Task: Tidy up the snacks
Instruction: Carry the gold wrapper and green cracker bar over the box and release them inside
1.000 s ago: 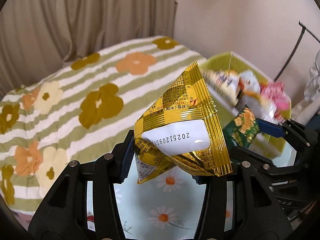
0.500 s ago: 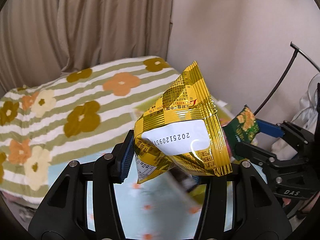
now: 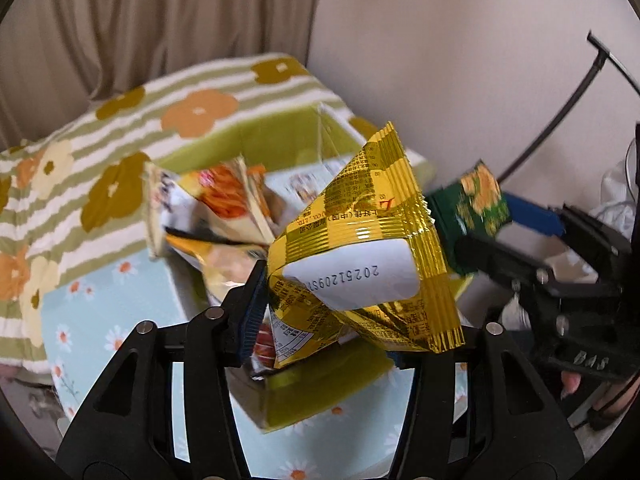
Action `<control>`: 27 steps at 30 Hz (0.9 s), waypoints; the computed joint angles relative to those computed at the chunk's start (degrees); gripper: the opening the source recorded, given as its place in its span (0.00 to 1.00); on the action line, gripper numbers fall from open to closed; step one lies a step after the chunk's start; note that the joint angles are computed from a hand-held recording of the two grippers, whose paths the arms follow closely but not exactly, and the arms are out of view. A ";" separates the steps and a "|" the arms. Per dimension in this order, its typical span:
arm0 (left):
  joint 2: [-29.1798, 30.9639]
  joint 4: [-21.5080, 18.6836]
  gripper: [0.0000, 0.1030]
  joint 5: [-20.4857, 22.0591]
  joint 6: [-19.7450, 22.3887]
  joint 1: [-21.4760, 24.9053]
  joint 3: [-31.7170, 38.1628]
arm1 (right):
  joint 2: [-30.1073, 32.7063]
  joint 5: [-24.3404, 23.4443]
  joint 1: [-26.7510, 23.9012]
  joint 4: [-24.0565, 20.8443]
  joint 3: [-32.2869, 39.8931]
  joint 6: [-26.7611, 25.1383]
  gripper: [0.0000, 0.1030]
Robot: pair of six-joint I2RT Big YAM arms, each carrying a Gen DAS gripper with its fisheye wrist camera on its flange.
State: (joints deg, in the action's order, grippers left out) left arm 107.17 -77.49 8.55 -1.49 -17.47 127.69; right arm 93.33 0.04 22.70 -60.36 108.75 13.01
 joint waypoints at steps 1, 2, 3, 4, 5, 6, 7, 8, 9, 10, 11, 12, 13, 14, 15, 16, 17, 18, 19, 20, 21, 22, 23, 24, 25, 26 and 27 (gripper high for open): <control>0.53 -1.35 0.60 0.34 0.02 -0.22 0.61 | 0.10 -0.23 -0.32 0.03 -0.16 0.25 0.59; 0.74 -1.97 0.78 0.29 -0.24 -0.36 0.77 | 0.25 -0.51 -0.54 -0.06 -0.22 0.51 0.59; 0.34 -1.64 0.87 -1.16 -0.90 -0.54 -0.11 | 0.25 -0.81 -0.86 -0.26 -0.26 0.57 0.59; -0.03 -1.36 0.92 -0.72 -0.90 -0.32 -0.83 | 0.50 -1.14 -1.12 -0.67 -0.09 0.48 0.59; -0.64 -0.99 0.95 0.65 -1.13 -0.06 -1.85 | 0.62 -1.30 -1.21 -0.93 -0.09 0.34 0.59; -1.29 -0.56 0.96 0.99 -1.49 0.03 -2.84 | 0.71 -1.65 -1.40 -0.99 -0.16 0.16 0.59; -1.72 -0.44 0.96 0.65 -1.70 -0.02 -3.42 | 0.88 -2.12 -1.53 -1.02 -0.17 -0.02 0.59; -2.36 -0.31 0.96 -0.75 -1.71 -0.15 -4.30 | 0.97 -2.38 -1.62 -1.07 -0.15 -0.20 0.59; -3.04 0.09 0.96 -1.99 -1.53 -0.25 -5.24 | 1.17 -2.60 -1.64 -1.09 -0.01 -0.33 0.59; -3.77 0.57 0.96 -2.96 -1.24 -0.30 -6.27 | 1.50 -3.00 -1.60 -1.17 0.32 -0.48 0.59; -4.05 0.69 0.96 -3.46 -1.04 -0.34 -6.57 | 1.83 -3.11 -1.40 -1.42 0.84 -0.49 0.59; -4.53 0.94 0.96 -4.32 -0.77 -0.44 -7.22 | 2.37 -3.50 -1.33 -1.63 1.52 -0.80 0.59; -4.42 0.91 0.96 -4.71 -0.40 -0.18 -7.17 | 2.76 -3.71 -1.16 -1.79 2.18 -1.12 0.59; -4.18 0.74 0.96 -5.03 -0.17 -0.05 -6.88 | 3.08 -3.94 -1.25 -1.51 2.33 -1.52 0.59; -4.31 0.68 0.96 -5.59 -0.02 -0.10 -7.00 | 3.72 -4.03 -1.04 -1.76 3.36 -2.07 0.59; -4.06 0.67 0.96 -5.75 0.29 0.17 -6.76 | 4.12 -3.97 -0.92 -1.70 3.71 -2.29 0.59; -4.09 0.64 0.96 -6.03 0.38 0.23 -6.78 | 4.87 -3.89 -0.78 -2.20 4.76 -2.59 0.59; -4.07 0.52 0.96 -6.21 0.36 0.27 -6.74 | 5.81 -3.87 -0.67 -3.02 6.12 -2.79 0.59; -3.96 0.26 0.96 -6.34 0.20 0.23 -6.51 | 6.35 -3.95 -0.70 -3.28 6.69 -2.85 0.59; -3.88 0.14 0.96 -6.42 0.10 0.28 -6.35 | 7.30 -4.13 -0.69 -3.95 7.99 -2.81 0.60; -3.91 0.03 0.96 -6.68 -0.05 0.32 -6.27 | 7.90 -4.20 -0.68 -4.12 8.75 -2.85 0.62; -3.99 0.00 0.96 -7.09 -0.19 0.35 -6.27 | 8.24 -4.26 -0.66 -3.99 9.10 -2.97 0.64; -4.06 0.11 0.96 -7.41 -0.37 0.37 -6.34 | 8.75 -4.57 -0.69 -3.89 9.66 -3.37 0.72; -4.26 0.28 0.96 -7.73 -0.73 0.41 -6.57 | 9.31 -4.93 -0.69 -4.01 10.17 -3.88 0.86; -4.40 0.35 0.96 -7.84 -0.93 0.51 -6.77 | 9.84 -4.83 -0.59 -4.36 10.70 -4.38 0.94; -4.48 0.33 0.96 -8.08 -1.25 0.57 -6.92 | 9.89 -4.04 -0.40 -3.91 10.44 -4.84 1.00; -4.62 0.26 0.96 -8.49 -1.71 0.62 -7.19 | 9.64 -3.38 -0.23 -3.33 9.80 -4.98 1.00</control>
